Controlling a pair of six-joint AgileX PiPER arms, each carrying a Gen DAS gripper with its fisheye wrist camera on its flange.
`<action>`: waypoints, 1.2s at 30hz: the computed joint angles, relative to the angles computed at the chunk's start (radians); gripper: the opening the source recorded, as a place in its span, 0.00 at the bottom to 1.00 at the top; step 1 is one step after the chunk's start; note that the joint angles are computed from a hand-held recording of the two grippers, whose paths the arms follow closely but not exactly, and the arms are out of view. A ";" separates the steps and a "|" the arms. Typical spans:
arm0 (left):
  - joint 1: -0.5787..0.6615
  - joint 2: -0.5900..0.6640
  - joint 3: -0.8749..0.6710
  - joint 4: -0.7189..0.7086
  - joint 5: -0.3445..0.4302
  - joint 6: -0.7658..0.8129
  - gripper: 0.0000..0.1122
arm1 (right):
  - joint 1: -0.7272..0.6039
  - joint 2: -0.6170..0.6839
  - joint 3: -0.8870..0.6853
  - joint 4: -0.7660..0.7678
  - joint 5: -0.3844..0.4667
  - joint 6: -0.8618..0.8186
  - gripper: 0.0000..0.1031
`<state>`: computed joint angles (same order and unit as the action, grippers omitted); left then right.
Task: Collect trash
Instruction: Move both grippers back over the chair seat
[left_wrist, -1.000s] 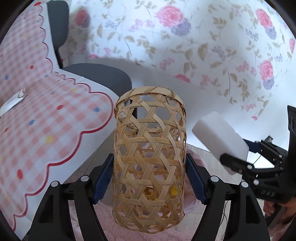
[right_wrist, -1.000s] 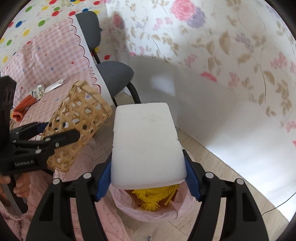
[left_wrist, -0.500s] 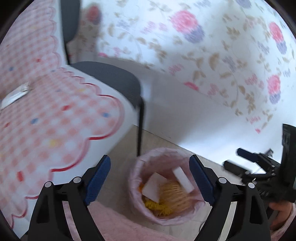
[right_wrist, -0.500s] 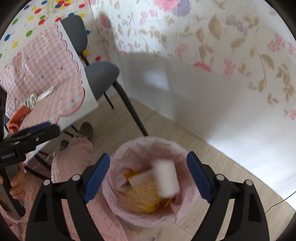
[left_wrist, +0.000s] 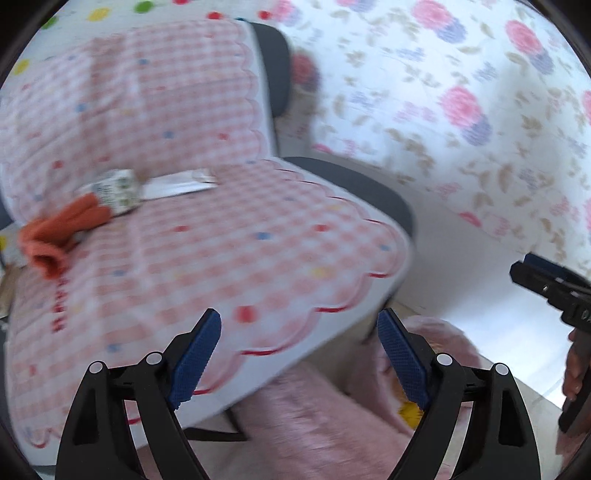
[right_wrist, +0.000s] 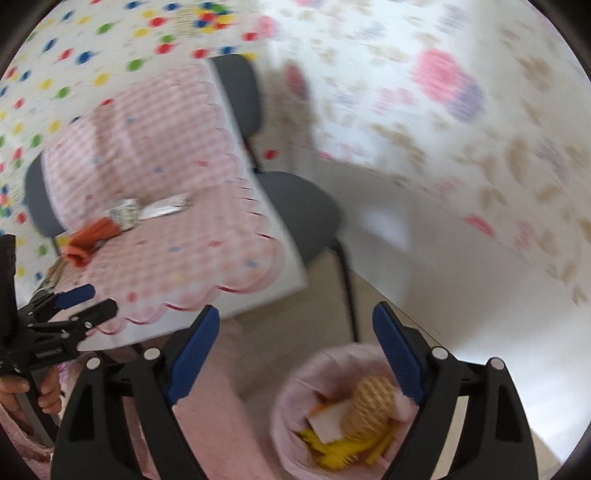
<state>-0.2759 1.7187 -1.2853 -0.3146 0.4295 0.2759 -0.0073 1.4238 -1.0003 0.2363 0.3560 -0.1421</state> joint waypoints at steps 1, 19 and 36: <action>0.020 -0.009 0.011 0.039 -0.009 -0.036 0.77 | 0.023 0.023 -0.027 -0.022 0.001 0.019 0.81; 0.374 0.066 -0.119 0.352 0.040 -0.356 0.77 | 0.280 0.577 -0.762 -0.117 0.206 0.002 0.74; 0.460 0.458 -0.707 0.313 0.275 -0.408 0.62 | 0.336 0.922 -1.317 -0.076 0.442 0.026 0.52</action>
